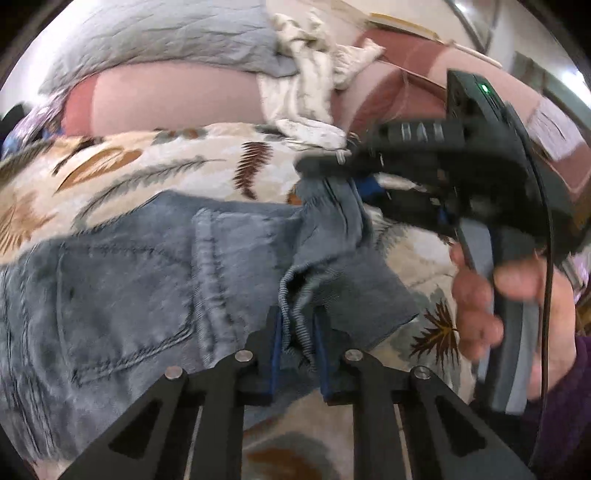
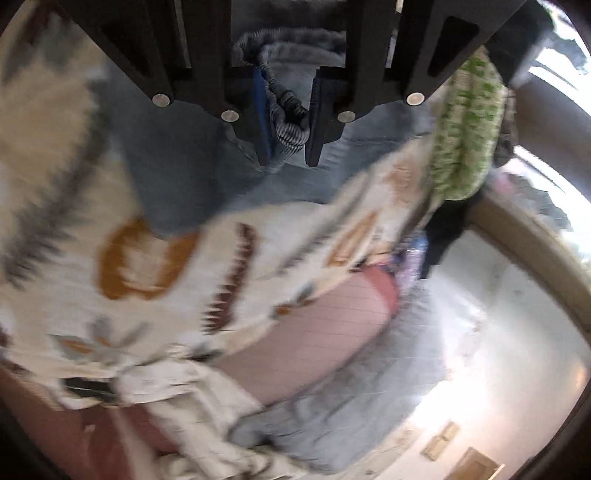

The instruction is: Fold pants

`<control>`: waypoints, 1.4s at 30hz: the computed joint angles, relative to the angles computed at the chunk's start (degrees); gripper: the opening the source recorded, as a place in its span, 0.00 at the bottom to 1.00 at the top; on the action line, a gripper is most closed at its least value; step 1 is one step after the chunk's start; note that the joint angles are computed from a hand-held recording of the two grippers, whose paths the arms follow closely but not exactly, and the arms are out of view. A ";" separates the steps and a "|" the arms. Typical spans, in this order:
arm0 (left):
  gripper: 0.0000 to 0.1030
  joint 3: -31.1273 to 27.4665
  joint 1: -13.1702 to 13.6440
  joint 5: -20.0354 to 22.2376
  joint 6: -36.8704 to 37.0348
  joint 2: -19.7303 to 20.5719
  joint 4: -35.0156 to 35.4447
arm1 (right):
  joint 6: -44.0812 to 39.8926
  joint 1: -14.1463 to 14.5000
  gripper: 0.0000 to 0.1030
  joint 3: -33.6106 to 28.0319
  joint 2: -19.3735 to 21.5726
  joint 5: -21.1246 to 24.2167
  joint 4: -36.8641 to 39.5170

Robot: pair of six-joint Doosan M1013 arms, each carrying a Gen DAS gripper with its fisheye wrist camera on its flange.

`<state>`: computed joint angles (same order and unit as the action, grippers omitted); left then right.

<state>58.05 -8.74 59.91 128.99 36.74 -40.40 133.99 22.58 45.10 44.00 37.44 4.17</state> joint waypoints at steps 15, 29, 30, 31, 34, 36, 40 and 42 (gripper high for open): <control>0.15 2.95 2.41 1.44 -3.98 -1.04 -0.06 | -17.10 -2.17 0.71 -16.75 10.50 5.48 27.57; 0.58 11.25 1.12 -19.73 -20.44 -8.59 27.64 | -8.46 0.04 0.72 -20.12 12.26 19.14 17.41; 0.58 12.30 1.02 -21.74 -23.13 -9.34 31.10 | -9.91 0.19 0.72 -18.49 11.21 17.40 17.96; 0.58 12.73 0.88 -22.79 -25.58 -9.65 34.36 | -11.61 0.46 0.72 -16.57 9.88 15.30 18.22; 0.65 13.90 0.60 -24.70 -33.65 -10.49 44.86 | -15.58 1.95 0.72 -13.53 7.14 10.74 14.91; 0.70 14.51 0.78 -25.25 -37.63 -10.89 48.98 | -19.36 3.17 0.72 -11.16 5.27 7.14 14.12; 0.70 14.34 1.42 -24.80 -41.52 -10.92 51.60 | -21.33 5.79 0.74 -7.71 2.87 2.06 10.87; 0.70 13.97 1.75 -24.24 -44.10 -10.67 53.70 | -21.47 6.93 0.76 -6.06 1.74 1.24 7.83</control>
